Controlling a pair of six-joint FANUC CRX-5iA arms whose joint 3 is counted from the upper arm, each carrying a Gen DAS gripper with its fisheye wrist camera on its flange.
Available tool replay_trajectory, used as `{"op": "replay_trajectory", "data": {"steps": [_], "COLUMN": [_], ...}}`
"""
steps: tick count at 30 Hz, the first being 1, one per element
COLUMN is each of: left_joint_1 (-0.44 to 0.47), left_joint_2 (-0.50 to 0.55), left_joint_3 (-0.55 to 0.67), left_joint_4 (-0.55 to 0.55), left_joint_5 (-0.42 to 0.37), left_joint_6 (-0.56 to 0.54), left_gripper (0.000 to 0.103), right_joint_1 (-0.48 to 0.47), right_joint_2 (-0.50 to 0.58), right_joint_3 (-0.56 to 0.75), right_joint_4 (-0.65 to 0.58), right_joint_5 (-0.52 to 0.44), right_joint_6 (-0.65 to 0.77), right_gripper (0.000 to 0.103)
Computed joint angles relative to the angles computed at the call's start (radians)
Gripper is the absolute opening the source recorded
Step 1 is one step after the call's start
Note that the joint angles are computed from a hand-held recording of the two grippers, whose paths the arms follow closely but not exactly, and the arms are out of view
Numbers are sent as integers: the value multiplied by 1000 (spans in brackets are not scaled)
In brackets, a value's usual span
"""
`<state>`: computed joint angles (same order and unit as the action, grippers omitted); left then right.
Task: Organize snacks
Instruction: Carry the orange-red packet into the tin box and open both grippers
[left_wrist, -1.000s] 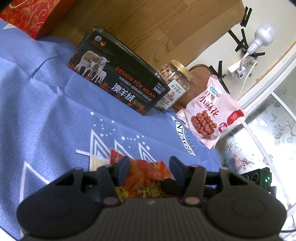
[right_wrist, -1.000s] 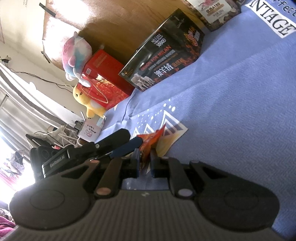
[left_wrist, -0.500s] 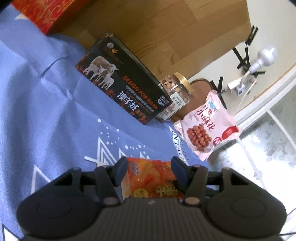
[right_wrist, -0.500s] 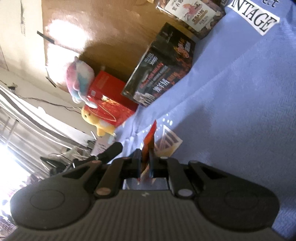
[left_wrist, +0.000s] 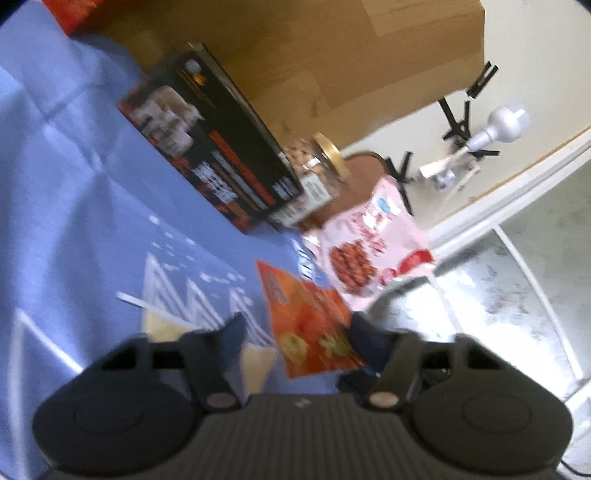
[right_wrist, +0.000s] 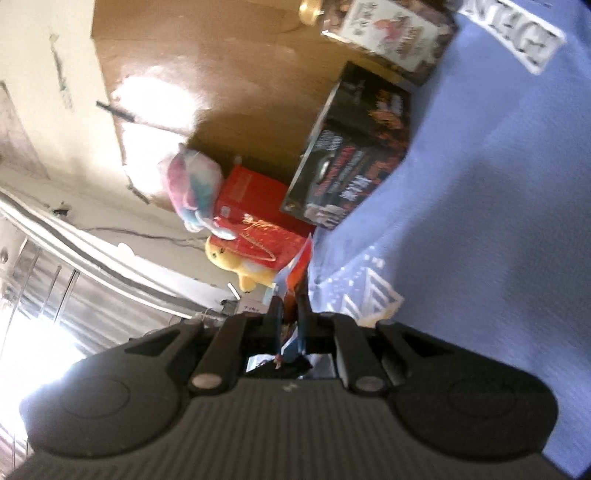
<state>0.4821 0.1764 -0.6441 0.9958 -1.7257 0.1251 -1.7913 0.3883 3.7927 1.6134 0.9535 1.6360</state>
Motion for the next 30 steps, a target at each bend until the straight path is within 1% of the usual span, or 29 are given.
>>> {"op": "replay_trajectory", "data": {"steps": [1, 4, 5, 6, 9, 10, 12, 14, 16, 17, 18, 19, 20, 21, 23, 24, 27, 30], "left_joint_1": [-7, -36, -53, -71, -146, -171, -227, -284, -346, -371, -395, -408, -414, -412, -395, -390, -374, -345], "left_joint_2": [-5, -48, -62, -75, -120, -122, -102, -83, -80, -81, -83, -84, -88, -92, -103, -119, -173, -228], "left_joint_3": [5, 25, 40, 55, 93, 106, 149, 186, 199, 201, 199, 196, 185, 170, 134, 113, 45, -10], "left_joint_4": [2, 60, 87, 110, 200, 226, 266, 293, 300, 291, 284, 274, 277, 296, 347, 367, 434, 457], "left_joint_5": [-3, 36, 56, 83, 219, 262, 350, 451, 592, 655, 716, 758, 789, 790, 768, 772, 765, 746], "left_joint_6": [6, -1, -4, -4, -34, -44, -32, -27, -53, -60, -66, -63, -61, -71, -109, -126, -193, -229], "left_gripper": [38, 37, 34, 34, 35, 35, 36, 39, 46, 49, 49, 49, 49, 49, 49, 49, 49, 49], "right_joint_1": [-24, -143, -190, -245, -443, -501, -606, -691, -738, -750, -751, -747, -730, -703, -625, -587, -498, -413], "right_joint_2": [9, 48, 57, 62, 46, 30, -17, -78, -147, -191, -235, -270, -293, -293, -272, -259, -225, -212], "right_joint_3": [-6, -37, -47, -65, -143, -173, -237, -303, -365, -407, -448, -482, -503, -501, -476, -460, -417, -385], "right_joint_4": [-3, -60, -69, -94, -239, -288, -406, -521, -612, -661, -696, -720, -709, -667, -535, -489, -414, -384], "right_joint_5": [-33, -153, -200, -249, -402, -436, -473, -481, -442, -391, -323, -260, -212, -184, -122, -85, -2, 60], "right_joint_6": [33, 206, 256, 329, 641, 734, 948, 1167, 1360, 1468, 1553, 1623, 1643, 1612, 1458, 1393, 1229, 1107], "right_gripper": [11, 11, 11, 11, 11, 11, 12, 14, 18, 22, 22, 23, 24, 26, 32, 33, 34, 34]}}
